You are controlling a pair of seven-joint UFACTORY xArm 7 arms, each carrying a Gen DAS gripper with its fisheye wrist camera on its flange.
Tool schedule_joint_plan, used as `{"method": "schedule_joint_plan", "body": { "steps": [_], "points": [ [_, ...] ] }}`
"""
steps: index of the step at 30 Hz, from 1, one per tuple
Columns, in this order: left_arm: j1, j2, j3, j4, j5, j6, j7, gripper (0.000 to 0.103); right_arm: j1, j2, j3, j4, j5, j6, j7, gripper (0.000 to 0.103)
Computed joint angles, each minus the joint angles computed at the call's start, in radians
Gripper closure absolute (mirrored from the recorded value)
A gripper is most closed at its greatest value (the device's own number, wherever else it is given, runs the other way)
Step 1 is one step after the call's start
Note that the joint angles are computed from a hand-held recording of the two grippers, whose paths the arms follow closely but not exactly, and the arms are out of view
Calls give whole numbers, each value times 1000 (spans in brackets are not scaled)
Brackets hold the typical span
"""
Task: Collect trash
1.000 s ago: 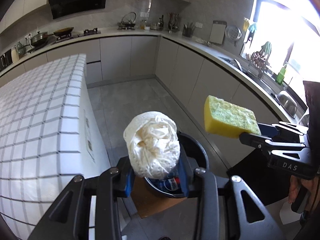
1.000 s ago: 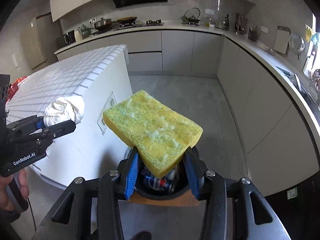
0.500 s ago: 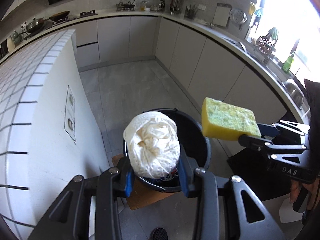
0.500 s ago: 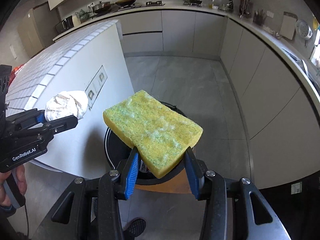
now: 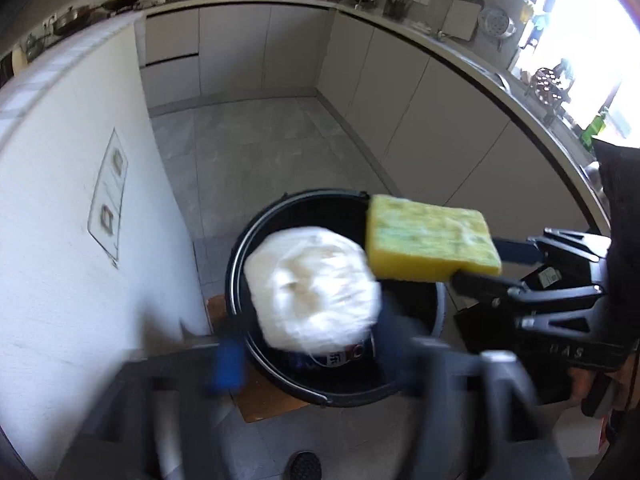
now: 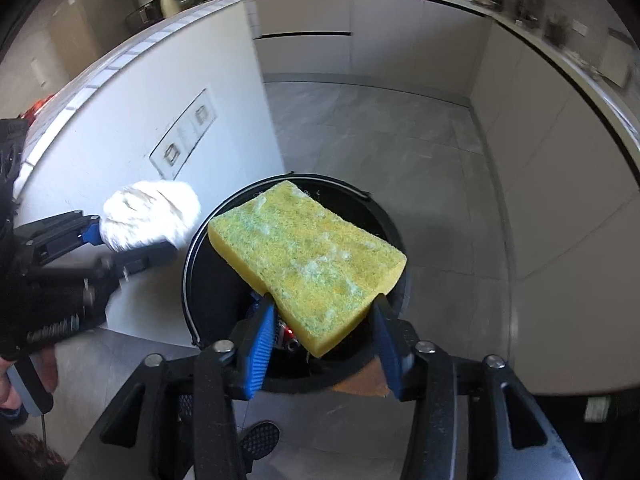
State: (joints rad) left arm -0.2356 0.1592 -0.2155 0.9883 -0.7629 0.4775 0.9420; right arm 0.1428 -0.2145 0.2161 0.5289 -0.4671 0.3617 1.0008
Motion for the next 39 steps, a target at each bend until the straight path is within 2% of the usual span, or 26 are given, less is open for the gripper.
{"method": "schedule_joint_plan", "body": {
  "steps": [1, 2, 3, 4, 5, 12, 18, 30, 39],
  "points": [
    [-50, 9, 42, -20, 56, -67, -67, 5, -46, 35, 37, 15, -18, 19, -1, 0],
    [-57, 16, 51, -27, 115, -92, -141, 5, -72, 66, 62, 39, -77, 79, 40, 0],
    [-23, 17, 26, -27, 138, -77, -172, 5, -57, 71, 48, 43, -100, 97, 60, 0],
    [-13, 12, 19, -38, 130, -87, -167, 5, -16, 67, -7, 28, -101, 73, 70, 0],
    [-12, 2, 16, -55, 142, -113, -172, 5, -9, 65, -20, 22, -98, 66, 72, 0],
    [-1, -19, 12, -66, 190, -110, -221, 5, 4, 60, -21, 27, -145, 76, 103, 0],
    [7, -7, 16, -35, 200, -104, -207, 4, 22, 44, -11, 48, -138, 111, 114, 0],
    [17, -55, 24, -42, 153, -84, -146, 4, 38, -17, 12, 59, -145, 186, 167, 0],
    [12, -141, 60, -50, 83, -14, -69, 4, 65, -108, 60, 87, -113, 318, 192, 0]
  ]
}}
